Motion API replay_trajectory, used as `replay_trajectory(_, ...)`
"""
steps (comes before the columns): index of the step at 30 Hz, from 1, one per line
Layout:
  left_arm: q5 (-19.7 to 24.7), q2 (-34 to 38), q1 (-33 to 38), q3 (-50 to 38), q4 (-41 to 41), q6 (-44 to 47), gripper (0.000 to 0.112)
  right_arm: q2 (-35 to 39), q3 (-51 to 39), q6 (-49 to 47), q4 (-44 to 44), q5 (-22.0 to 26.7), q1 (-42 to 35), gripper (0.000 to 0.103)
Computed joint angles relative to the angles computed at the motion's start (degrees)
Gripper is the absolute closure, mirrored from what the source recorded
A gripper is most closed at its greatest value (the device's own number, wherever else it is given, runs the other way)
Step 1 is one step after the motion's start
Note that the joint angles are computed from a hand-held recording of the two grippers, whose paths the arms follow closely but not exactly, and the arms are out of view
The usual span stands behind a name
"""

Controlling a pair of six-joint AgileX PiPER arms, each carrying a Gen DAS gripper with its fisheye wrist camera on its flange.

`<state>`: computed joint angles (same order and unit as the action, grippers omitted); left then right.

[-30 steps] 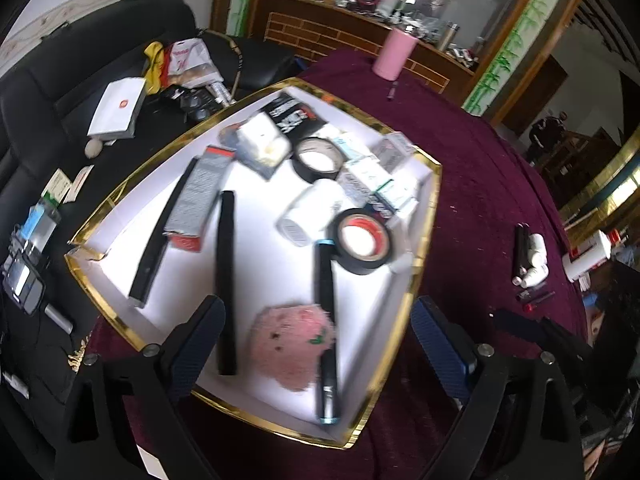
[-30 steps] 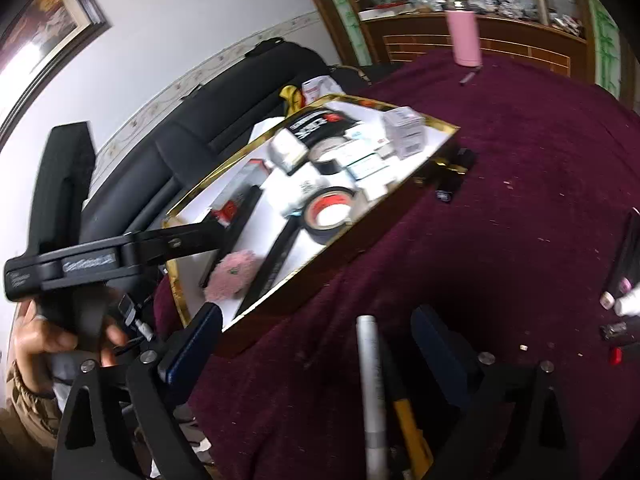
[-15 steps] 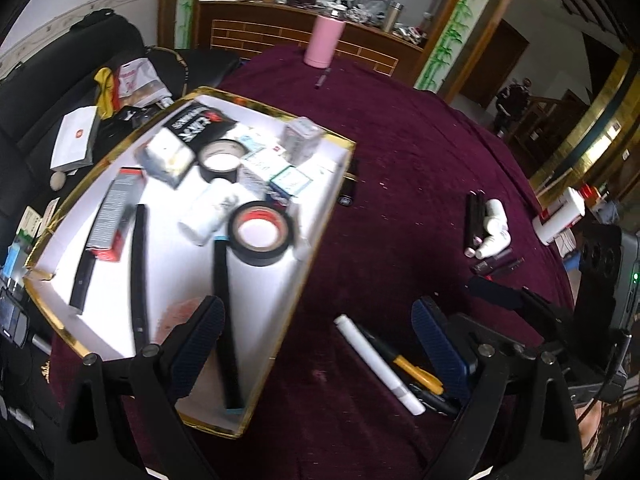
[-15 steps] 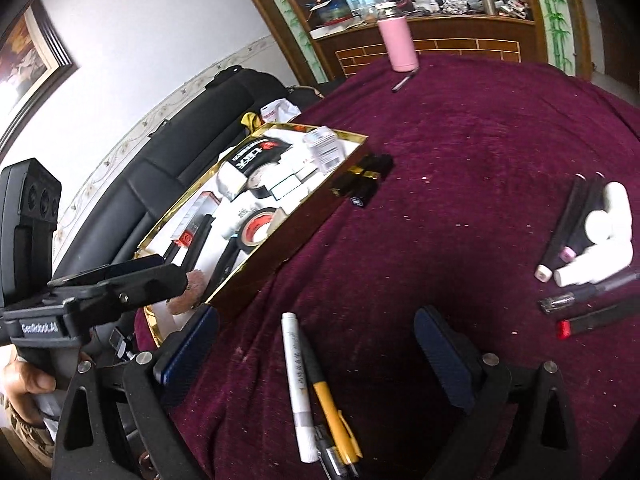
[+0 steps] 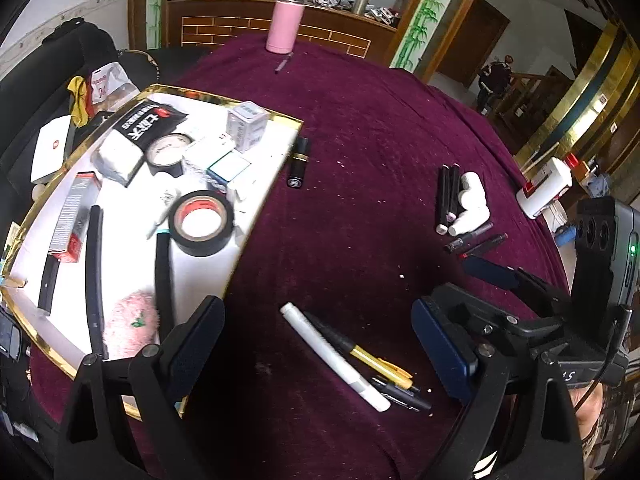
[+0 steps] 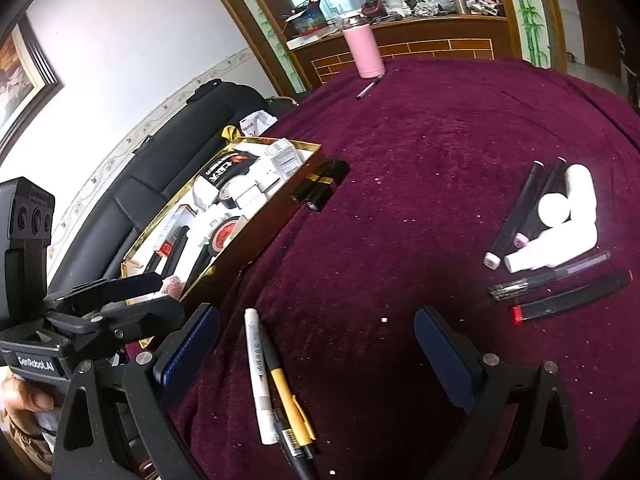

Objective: Organize objects
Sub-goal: 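Move both tools back over the loose items on the maroon table, then lower right tool onto the white spray bottle and close on it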

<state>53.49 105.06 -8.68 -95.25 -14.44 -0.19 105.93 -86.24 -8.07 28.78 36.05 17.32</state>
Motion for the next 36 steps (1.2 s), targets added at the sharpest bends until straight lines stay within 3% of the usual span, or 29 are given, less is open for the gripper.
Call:
replay_trajectory(21,5.54,9.67,-7.95,-15.24,2.53,-1.81,0.018,-5.50,7.21,-1.40,0.35,-1.58,-10.08,0.003)
replay_trajectory(32,12.21,20.83,-11.33,-31.87,4.03,-3.86,0.018,-4.45,7.02,1.09,-0.77,-0.19,-17.09,0.003)
replay_trajectory(33,13.04,21.97,-11.62,-33.58,3.97,-4.00,0.018,-4.05,6.49,0.85,-0.56,0.21,-17.45,0.004)
replay_trajectory(36,15.19,24.92,-12.54,-37.97,3.91,-4.32,0.018,-1.92,4.17,-1.71,2.73,2.03,-18.95,0.022)
